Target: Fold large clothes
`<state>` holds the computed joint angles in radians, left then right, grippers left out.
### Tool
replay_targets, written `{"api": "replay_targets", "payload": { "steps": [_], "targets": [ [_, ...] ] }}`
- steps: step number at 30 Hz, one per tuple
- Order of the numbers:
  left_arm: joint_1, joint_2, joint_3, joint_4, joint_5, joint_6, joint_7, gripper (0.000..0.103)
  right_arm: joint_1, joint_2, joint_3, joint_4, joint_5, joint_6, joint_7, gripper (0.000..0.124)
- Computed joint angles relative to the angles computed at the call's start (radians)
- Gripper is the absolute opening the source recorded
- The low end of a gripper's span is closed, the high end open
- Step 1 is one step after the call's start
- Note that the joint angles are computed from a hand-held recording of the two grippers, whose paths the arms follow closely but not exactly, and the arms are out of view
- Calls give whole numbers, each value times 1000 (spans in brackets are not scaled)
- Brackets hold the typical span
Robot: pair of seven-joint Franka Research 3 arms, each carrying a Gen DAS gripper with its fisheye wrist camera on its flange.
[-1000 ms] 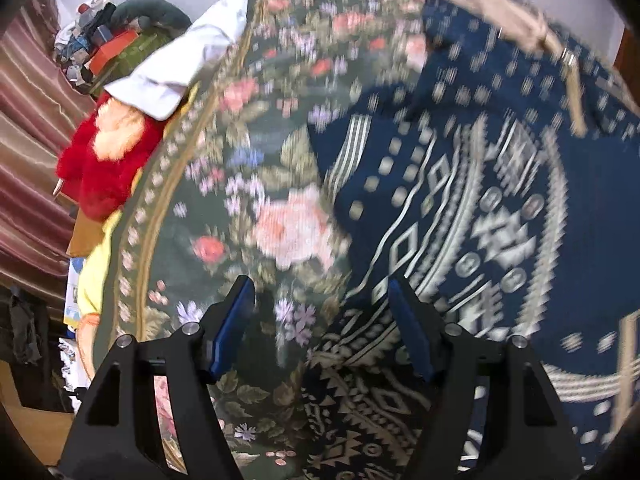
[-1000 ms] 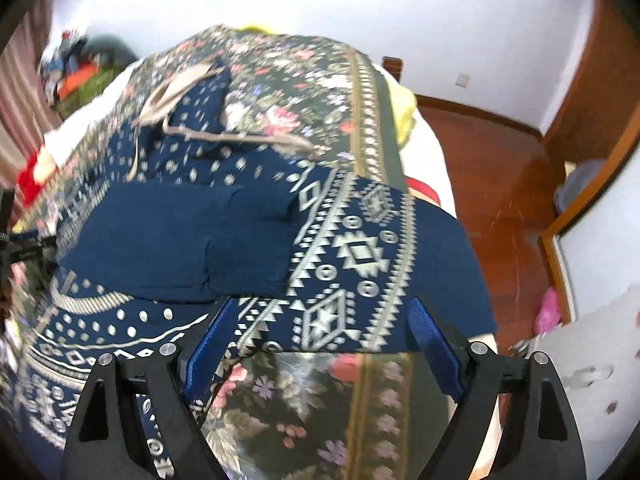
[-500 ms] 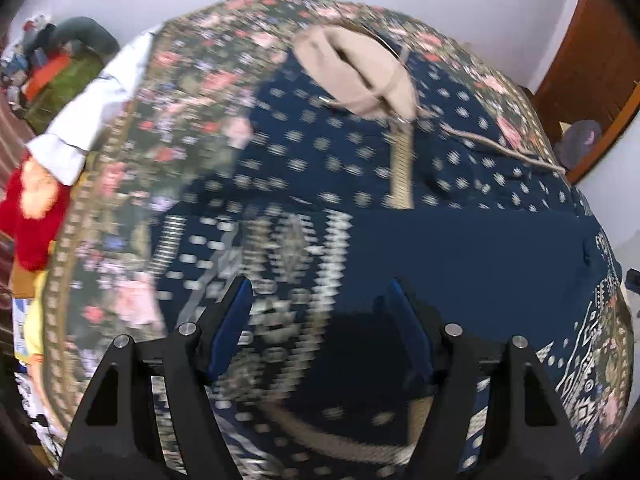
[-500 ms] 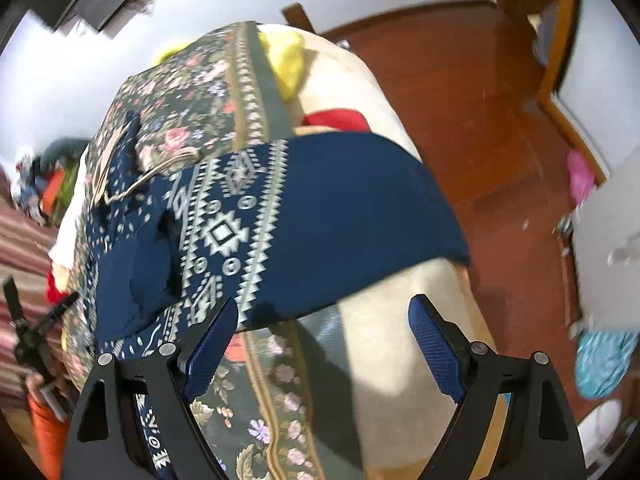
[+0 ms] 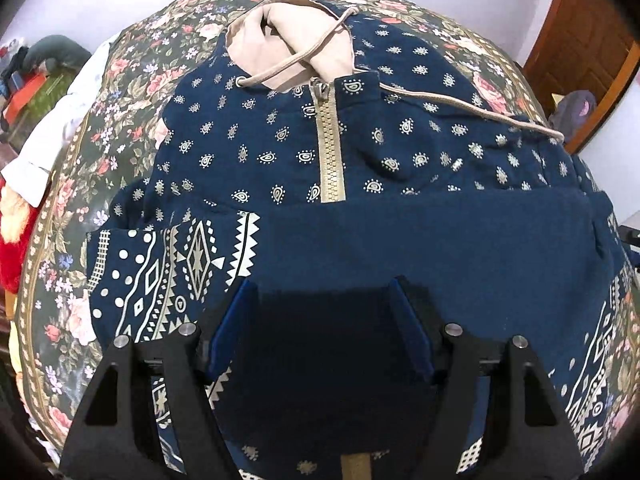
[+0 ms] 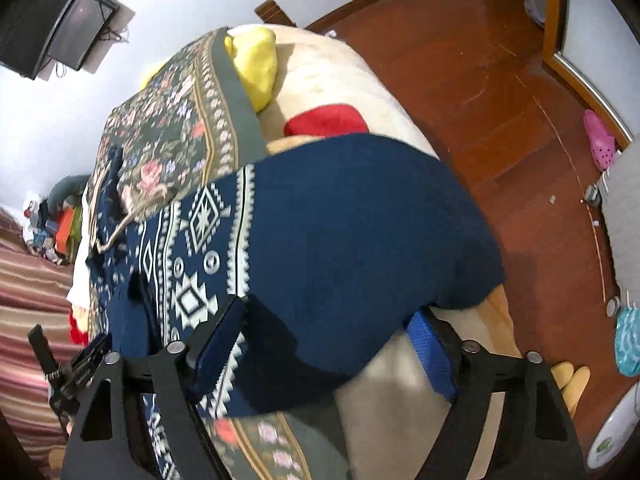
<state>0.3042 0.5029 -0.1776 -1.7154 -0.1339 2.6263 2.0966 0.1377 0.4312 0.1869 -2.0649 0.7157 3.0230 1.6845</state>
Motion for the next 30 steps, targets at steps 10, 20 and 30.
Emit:
{"api": "replay_targets", "payload": {
  "steps": [10,20,30],
  "targets": [
    [7,-3,-2,4,-15,-7,1,70,261,11,-307,30,-368,15,313,10],
    [64,-96,-38,-77,-108,63,113,70,416,-119,-411,13,-573,128,420,6],
    [98,-173,-17,-115,-275,24,258,70,412,-33,-226,221,-601,58,269,6]
  ]
}}
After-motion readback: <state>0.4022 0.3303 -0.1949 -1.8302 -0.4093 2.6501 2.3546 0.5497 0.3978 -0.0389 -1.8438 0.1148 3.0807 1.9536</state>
